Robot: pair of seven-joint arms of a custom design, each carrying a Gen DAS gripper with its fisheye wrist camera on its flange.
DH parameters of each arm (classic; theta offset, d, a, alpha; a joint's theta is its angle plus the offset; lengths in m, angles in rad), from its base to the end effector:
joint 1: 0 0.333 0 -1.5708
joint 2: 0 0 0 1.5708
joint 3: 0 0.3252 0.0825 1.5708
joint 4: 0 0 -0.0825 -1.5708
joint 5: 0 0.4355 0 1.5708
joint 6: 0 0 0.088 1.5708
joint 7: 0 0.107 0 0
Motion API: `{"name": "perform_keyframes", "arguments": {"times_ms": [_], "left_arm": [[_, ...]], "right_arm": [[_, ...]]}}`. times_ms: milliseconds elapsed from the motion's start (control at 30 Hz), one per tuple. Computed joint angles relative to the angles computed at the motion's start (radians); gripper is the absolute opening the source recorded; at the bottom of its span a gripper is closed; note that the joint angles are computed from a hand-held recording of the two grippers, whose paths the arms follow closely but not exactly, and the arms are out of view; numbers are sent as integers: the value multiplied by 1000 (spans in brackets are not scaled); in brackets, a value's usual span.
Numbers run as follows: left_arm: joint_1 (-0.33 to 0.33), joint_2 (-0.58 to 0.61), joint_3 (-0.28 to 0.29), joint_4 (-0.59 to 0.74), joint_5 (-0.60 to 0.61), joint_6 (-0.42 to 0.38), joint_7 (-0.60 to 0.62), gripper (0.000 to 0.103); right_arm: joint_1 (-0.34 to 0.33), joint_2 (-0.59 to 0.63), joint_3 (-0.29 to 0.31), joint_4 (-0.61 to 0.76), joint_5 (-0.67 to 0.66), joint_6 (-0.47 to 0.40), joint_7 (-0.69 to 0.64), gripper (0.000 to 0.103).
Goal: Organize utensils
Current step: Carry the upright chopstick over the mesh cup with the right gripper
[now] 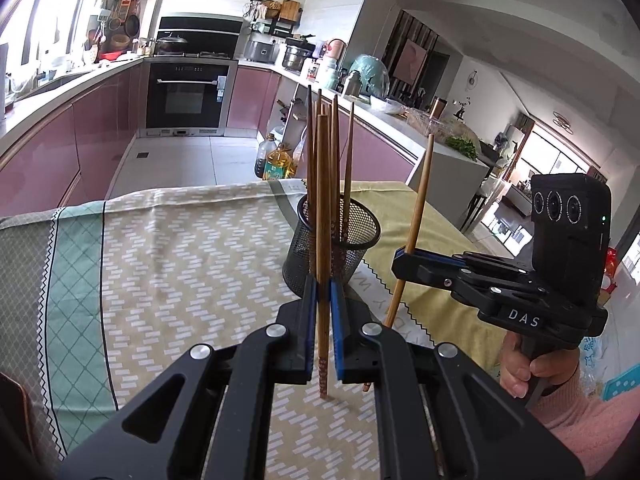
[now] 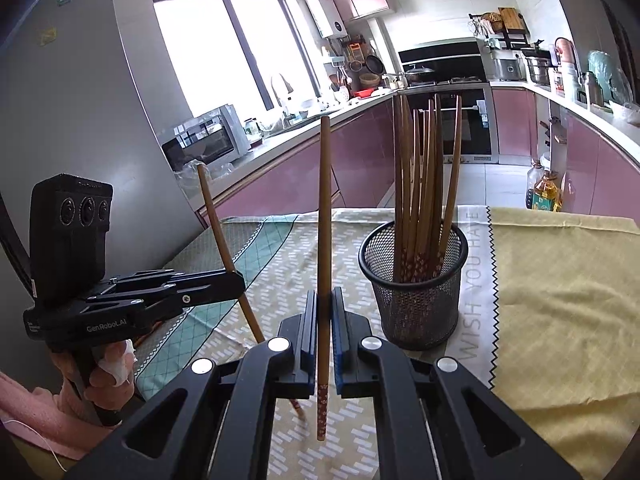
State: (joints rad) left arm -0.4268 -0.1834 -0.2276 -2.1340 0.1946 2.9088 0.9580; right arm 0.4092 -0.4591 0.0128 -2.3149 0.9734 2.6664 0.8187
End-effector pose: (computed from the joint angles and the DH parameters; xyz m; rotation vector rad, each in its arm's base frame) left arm 0.4605 -0.3787 0.5889 -1.5869 1.9924 -1.2563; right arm 0.4708 0.1857 0.5957 -1.7904 1.0952 -0.1849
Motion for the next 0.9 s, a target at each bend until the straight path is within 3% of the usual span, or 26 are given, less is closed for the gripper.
{"name": "perform_keyframes", "arguments": {"times_ms": [900], "left_arm": [[22,2,-19,33,96,7,-51,8]], "right_arm": [[2,8,-5,32,3,32,-16,6]]}}
